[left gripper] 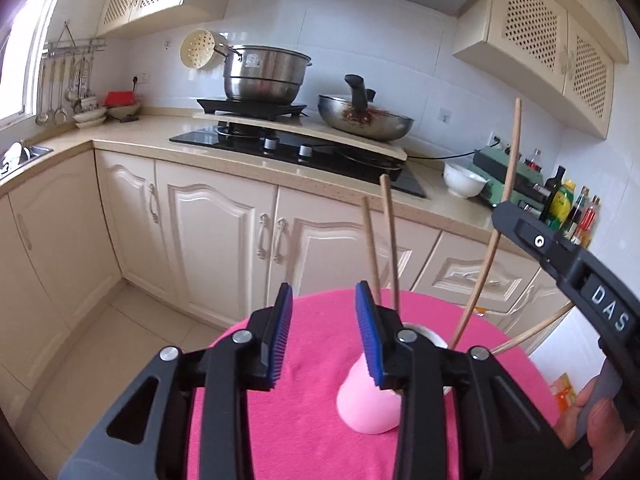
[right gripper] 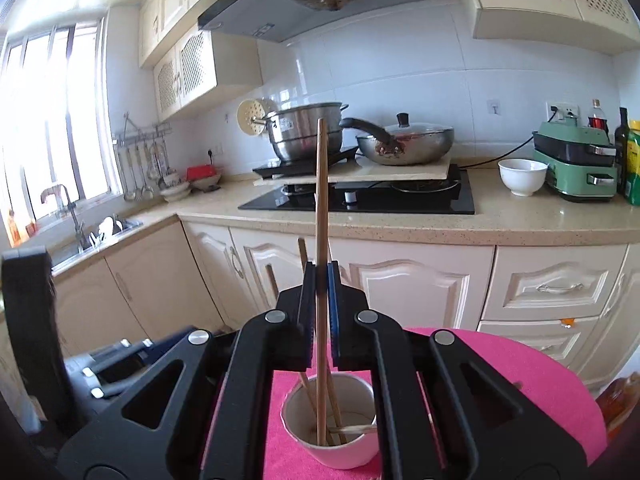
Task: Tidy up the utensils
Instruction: 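Drop the chopstick into the pink cup by opening the right gripper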
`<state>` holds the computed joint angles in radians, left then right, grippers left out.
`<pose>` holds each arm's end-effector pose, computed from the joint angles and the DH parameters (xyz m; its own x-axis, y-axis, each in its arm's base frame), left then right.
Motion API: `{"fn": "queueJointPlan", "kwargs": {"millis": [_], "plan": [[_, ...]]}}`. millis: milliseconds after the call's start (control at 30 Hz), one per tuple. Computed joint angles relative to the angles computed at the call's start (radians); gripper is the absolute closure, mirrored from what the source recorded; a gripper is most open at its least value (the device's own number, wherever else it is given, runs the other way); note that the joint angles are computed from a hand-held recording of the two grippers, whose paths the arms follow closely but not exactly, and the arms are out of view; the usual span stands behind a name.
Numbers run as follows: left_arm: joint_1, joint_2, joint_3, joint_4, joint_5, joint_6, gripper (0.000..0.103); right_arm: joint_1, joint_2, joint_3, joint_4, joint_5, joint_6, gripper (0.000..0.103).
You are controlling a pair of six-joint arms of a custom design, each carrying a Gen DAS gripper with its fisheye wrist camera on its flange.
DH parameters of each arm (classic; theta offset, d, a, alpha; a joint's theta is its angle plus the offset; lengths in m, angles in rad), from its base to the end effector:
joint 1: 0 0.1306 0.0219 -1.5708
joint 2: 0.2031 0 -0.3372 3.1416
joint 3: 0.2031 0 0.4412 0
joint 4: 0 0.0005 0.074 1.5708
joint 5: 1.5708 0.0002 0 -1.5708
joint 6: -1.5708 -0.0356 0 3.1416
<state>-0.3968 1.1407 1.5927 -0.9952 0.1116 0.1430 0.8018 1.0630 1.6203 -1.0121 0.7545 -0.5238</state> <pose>0.4008 -0.1728 0.5951 -0.5391 0.0724 -0.8391 0.3993 0.8992 -0.1790 0.2855 0.2593 0.6415 -0.3124 0.2012 -0.9284 0.0699 0.9795 0.1888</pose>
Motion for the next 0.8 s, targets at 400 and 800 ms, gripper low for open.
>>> {"fn": "queueJointPlan", "kwargs": {"millis": [400,800], "plan": [[0.031,-0.020,0.012,-0.036,-0.001,-0.041,0.070,0.058,0.008,0.002,-0.120,0.039,-0.098,0.096],[0.024,-0.070,-0.005,-0.052,0.009,-0.081,0.070,0.143,0.023,0.037,-0.252,0.131,-0.234,0.055]]}}
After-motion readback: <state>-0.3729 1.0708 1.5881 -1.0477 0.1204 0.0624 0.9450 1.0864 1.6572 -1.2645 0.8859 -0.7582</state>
